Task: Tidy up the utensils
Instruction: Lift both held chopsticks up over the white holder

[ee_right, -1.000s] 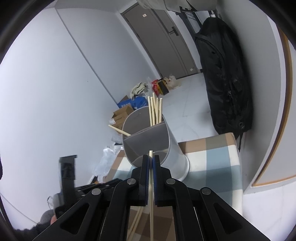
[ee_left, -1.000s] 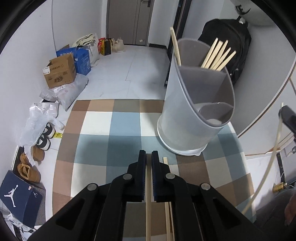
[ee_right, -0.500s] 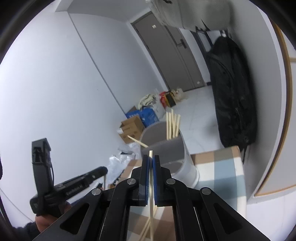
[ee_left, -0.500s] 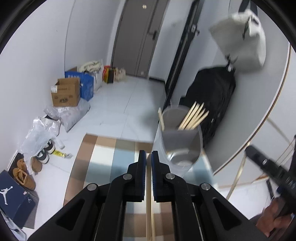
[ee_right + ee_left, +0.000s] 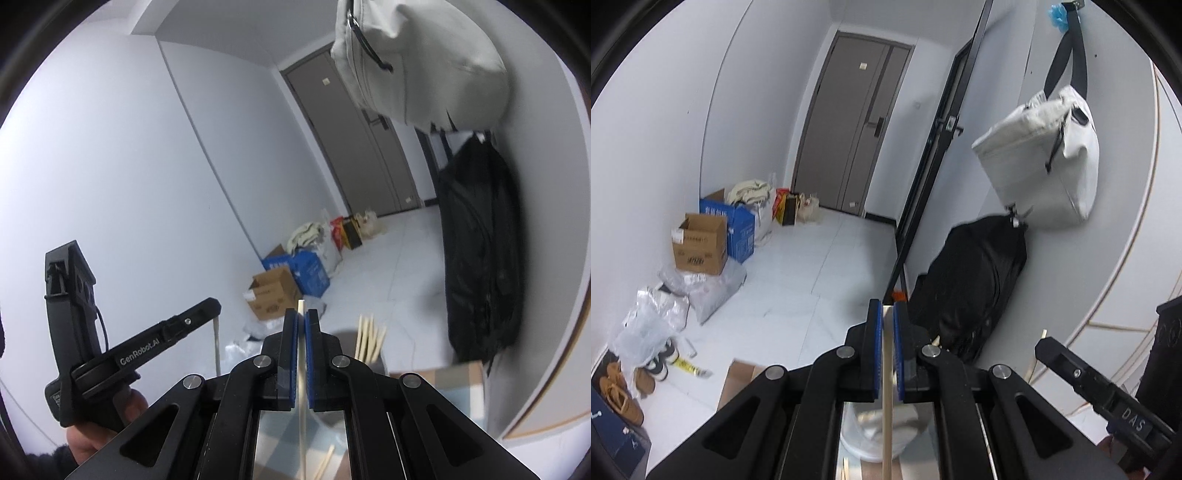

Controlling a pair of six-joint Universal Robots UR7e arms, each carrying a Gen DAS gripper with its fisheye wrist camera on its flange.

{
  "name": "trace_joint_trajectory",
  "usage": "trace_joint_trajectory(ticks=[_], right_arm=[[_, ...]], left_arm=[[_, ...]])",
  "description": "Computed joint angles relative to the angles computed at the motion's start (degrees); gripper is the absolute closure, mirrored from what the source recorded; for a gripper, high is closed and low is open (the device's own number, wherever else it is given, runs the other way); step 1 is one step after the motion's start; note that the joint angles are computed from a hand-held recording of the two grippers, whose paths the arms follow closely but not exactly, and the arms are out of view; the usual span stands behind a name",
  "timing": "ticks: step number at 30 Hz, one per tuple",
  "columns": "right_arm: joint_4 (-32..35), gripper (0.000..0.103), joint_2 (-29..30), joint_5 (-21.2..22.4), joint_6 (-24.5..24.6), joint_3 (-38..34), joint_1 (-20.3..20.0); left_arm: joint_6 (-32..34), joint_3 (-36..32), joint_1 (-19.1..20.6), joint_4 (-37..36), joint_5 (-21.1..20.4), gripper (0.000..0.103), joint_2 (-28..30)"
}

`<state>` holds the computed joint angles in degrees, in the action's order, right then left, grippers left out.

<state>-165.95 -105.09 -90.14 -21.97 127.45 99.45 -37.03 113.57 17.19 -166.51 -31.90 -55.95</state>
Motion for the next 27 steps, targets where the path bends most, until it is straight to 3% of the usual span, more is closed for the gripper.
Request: trace_joint_trajectory(ticks=[13, 21, 27], right_arm=[[-8.5, 0.1, 12.5, -1.9, 0.2, -10.0, 2.6], [-12.9, 0.1, 18.7, -2.7, 0.1, -12.8, 1.2], [-16.0, 0.1, 20.9, -2.5, -0.5, -13.2, 0.1]], left_arm=[[16.0, -7.2, 5.4, -18.4, 1.8, 0.101, 8.1], [26.4, -11.0, 8.3, -31.0, 2.2, 0.101, 13.3], [30.9, -13.0, 9.6, -34.9, 1.9, 0.101, 16.0]])
